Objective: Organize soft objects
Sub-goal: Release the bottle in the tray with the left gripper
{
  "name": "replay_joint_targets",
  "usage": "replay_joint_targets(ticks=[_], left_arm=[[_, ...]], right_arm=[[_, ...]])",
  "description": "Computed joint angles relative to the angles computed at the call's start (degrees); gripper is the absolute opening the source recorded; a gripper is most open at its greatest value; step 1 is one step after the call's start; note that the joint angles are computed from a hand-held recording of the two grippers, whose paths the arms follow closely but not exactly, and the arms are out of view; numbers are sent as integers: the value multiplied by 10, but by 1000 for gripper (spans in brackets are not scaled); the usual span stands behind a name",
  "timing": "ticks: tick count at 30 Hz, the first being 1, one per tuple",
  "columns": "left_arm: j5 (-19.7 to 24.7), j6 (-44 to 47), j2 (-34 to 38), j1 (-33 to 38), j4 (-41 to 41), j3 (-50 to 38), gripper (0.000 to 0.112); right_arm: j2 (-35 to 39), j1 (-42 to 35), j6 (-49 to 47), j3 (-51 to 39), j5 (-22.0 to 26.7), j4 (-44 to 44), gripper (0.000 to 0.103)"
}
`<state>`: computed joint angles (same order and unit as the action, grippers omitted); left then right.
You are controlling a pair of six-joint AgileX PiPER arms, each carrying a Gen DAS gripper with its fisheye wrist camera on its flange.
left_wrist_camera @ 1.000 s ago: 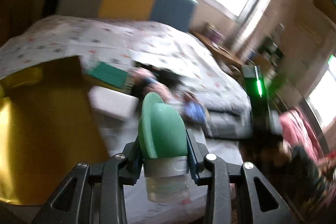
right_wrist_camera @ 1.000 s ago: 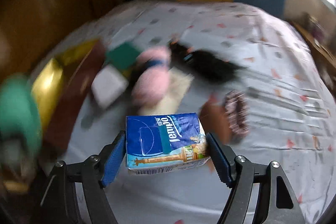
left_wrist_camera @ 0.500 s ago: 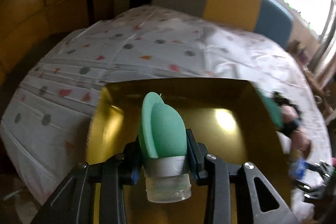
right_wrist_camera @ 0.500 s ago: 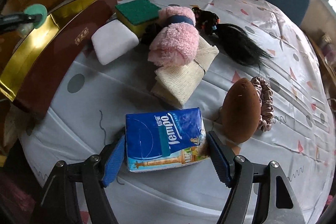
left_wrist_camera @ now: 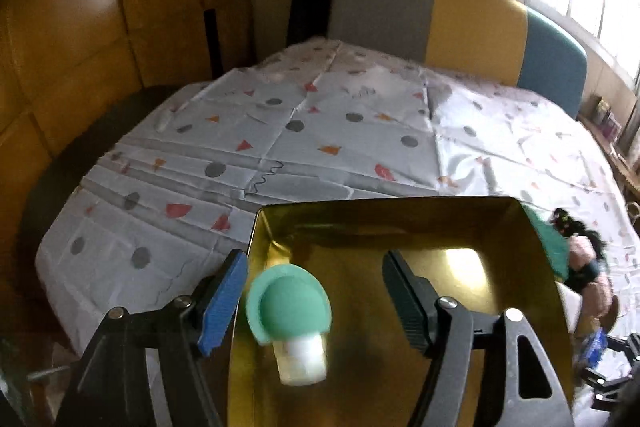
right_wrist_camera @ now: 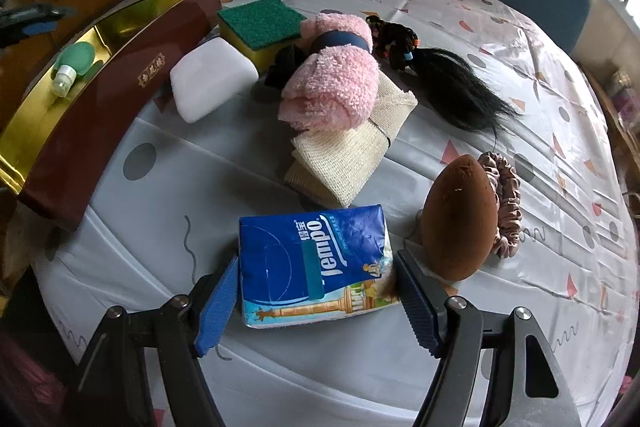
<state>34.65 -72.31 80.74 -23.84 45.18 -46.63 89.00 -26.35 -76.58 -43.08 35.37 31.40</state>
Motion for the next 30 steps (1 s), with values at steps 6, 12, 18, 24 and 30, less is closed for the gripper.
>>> replay_joint_targets(ticks=[6, 12, 18, 24, 30], left_arm=[[101, -117, -86, -157, 31, 34, 71], [156, -222, -114, -285, 35, 58, 71], [202, -280, -127, -358, 35, 79, 71], [226, -305, -154, -389, 34, 105, 71], [245, -325, -179, -411, 32, 126, 71]], right_arm=[[-3, 3, -7, 6, -10, 4, 75], [-17, 8, -13, 19, -26, 7, 75], [-46, -4, -9, 24, -19, 29, 75], [-101, -15, 4, 34, 23, 60, 75], [-150, 24, 48, 51, 29, 60, 75]])
